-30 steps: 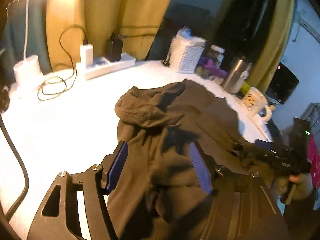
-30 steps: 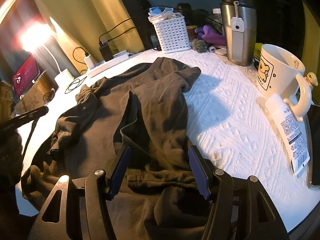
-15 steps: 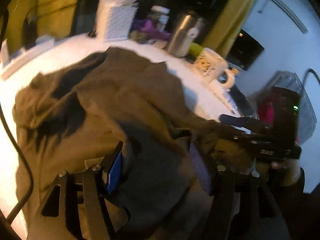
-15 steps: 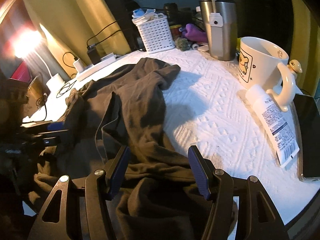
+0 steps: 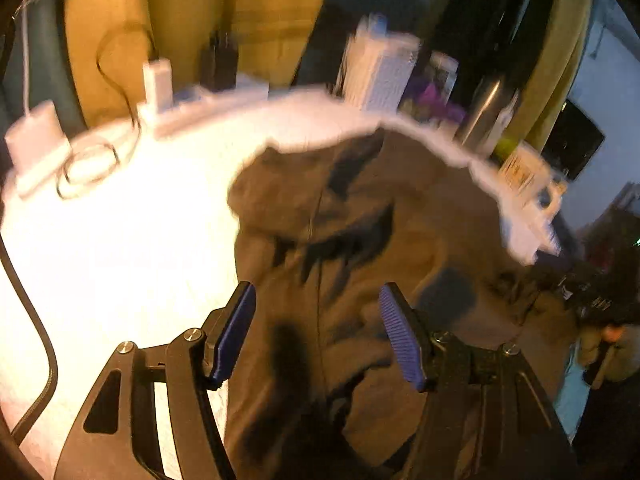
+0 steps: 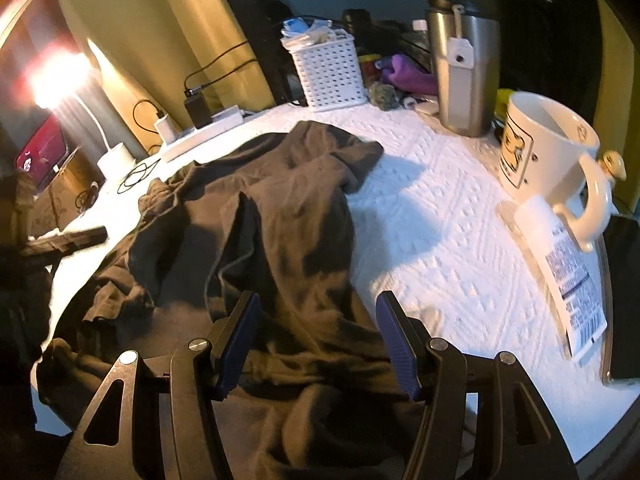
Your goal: Fold small clothes
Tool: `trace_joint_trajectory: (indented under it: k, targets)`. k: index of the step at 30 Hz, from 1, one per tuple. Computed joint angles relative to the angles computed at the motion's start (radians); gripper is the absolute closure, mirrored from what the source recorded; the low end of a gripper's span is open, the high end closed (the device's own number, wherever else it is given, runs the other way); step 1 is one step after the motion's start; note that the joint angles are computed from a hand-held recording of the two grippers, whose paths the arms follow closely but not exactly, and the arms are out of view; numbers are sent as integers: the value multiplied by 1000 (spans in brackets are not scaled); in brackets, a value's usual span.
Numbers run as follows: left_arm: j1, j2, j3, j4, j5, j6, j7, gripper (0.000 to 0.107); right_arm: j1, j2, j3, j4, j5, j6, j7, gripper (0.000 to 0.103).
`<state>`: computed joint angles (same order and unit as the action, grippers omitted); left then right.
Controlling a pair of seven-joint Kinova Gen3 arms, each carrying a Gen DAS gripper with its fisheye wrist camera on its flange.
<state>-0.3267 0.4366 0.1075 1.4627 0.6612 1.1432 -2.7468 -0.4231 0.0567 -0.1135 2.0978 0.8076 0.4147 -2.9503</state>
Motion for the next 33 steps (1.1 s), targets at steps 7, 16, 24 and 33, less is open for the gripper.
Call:
trace_joint_trajectory:
  k: [7, 16, 24, 33]
  targets:
    - [97, -74, -54, 177, -4, -266, -151, 104, -14, 10, -7, -27, -29, 48, 28, 40]
    - [29, -95, -74, 186, -53, -412, -78, 103, -25, 71, 7, -90, -99, 48, 133, 40]
    - [-133, -12, 5, 1, 14, -118, -38, 100, -95, 139, 43, -232, -105, 61, 251, 40]
    - [-66, 97, 16, -176, -42, 17, -63, 63, -75, 271, -38, -422, -274, 0, 526, 41]
